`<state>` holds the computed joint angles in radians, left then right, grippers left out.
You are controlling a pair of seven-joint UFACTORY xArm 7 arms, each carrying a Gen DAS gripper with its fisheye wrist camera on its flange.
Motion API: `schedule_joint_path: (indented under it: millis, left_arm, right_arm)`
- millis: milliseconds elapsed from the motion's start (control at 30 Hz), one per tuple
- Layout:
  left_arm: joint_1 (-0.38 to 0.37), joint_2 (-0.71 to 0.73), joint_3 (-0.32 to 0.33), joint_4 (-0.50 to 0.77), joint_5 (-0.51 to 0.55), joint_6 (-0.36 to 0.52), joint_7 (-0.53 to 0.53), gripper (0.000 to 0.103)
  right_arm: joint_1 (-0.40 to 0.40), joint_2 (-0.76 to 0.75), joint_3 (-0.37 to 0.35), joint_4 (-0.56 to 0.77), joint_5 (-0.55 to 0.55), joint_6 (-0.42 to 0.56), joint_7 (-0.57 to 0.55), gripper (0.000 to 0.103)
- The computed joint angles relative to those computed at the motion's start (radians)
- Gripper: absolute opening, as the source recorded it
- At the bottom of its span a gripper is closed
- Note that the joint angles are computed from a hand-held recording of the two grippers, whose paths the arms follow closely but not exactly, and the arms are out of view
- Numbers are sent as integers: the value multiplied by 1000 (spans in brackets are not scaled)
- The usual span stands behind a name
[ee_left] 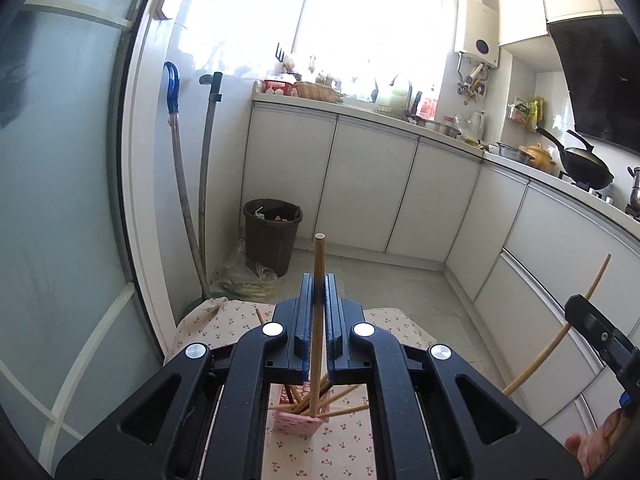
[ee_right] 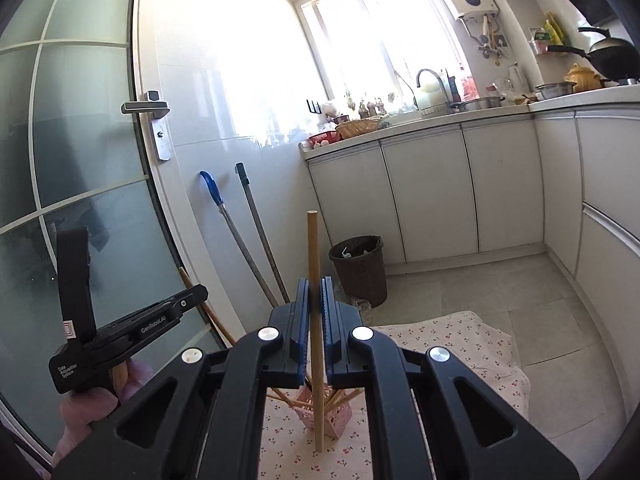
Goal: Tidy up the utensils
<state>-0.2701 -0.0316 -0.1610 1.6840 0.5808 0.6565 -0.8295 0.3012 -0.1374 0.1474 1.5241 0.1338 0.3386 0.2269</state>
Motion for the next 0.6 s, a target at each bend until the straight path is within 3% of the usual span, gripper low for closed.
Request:
schedule_joint_path:
  millis: [100,200,333,400,467,600]
  left_arm:
    - [-1,46,7,40,32,8,-25,5]
    - [1,86,32,47,-10,-41,-16,6]
    - [-5,81,62,-9,-21,-81,-16,34]
    - [5,40,64,-57,-44,-103,-20,35]
    - [24,-9,60,-96,-27,-118,-93,36]
    - [73,-90,42,-157,-114,-161,-112,43]
  right_arm:
    - [6,41,-5,30,34,-13,-3,6]
    - [3,79,-1,55,30,-39,16,6]
    - [3,124,6,91,-12,-54,61,6]
    - [3,145,7,108,-67,-60,106,6]
    - [7,164,6,126,-96,-64,137,6]
    - [16,208,-1,164,-148,-74,203,6]
